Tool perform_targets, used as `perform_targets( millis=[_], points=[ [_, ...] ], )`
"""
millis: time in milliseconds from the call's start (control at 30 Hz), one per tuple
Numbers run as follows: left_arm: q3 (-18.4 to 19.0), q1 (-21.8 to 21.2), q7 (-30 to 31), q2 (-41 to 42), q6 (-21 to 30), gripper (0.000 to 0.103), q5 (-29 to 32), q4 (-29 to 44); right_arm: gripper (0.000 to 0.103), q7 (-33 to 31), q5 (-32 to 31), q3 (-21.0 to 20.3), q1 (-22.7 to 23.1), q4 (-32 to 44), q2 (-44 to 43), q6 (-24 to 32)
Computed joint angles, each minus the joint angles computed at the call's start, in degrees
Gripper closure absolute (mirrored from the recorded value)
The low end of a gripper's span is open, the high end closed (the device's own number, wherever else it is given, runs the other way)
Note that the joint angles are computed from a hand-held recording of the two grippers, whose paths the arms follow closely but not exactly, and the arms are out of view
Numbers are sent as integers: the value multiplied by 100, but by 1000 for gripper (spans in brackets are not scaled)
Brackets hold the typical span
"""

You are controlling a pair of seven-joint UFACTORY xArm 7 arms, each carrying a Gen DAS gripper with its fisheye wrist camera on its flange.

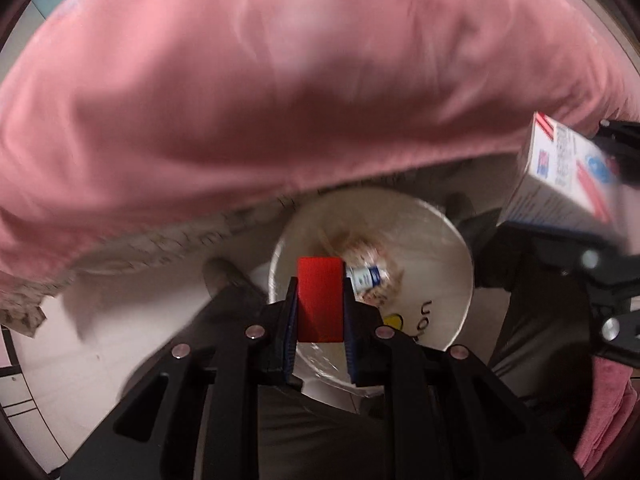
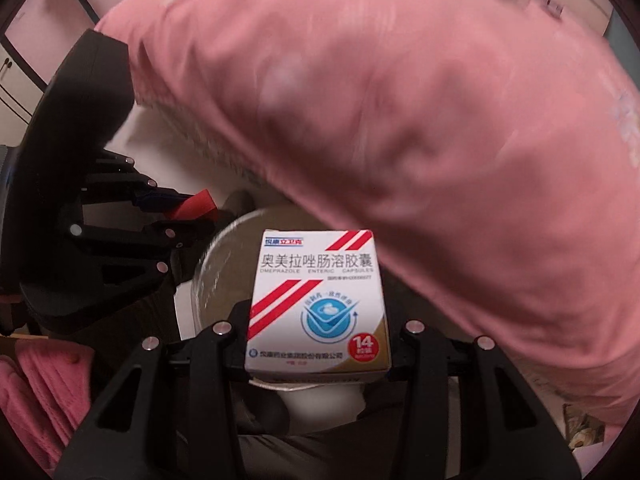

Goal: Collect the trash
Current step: 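Open the left tool over the bowl while the right tool releases the medicine box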

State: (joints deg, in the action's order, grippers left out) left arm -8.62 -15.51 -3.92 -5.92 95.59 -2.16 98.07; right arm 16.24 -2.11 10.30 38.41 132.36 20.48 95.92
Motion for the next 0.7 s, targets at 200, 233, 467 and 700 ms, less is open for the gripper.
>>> perform_targets(
  millis=[200, 233, 467, 700],
  points=[
    [21, -8, -82, -39, -77, 81, -289, -546, 59, 54, 360, 127, -179, -1014, -256, -212],
    [27, -6, -112, -28, -91, 81, -349, -623, 59, 62, 409, 148, -199, -1121, -260, -228],
    [83, 30, -310, 35, -170, 81, -635, -1050, 59, 169, 661, 193, -300, -1365, -64, -167],
    [113, 63, -511, 99, -317, 81, -853, -1422, 59, 307, 910, 213, -401, -1496, 106, -109]
  ],
)
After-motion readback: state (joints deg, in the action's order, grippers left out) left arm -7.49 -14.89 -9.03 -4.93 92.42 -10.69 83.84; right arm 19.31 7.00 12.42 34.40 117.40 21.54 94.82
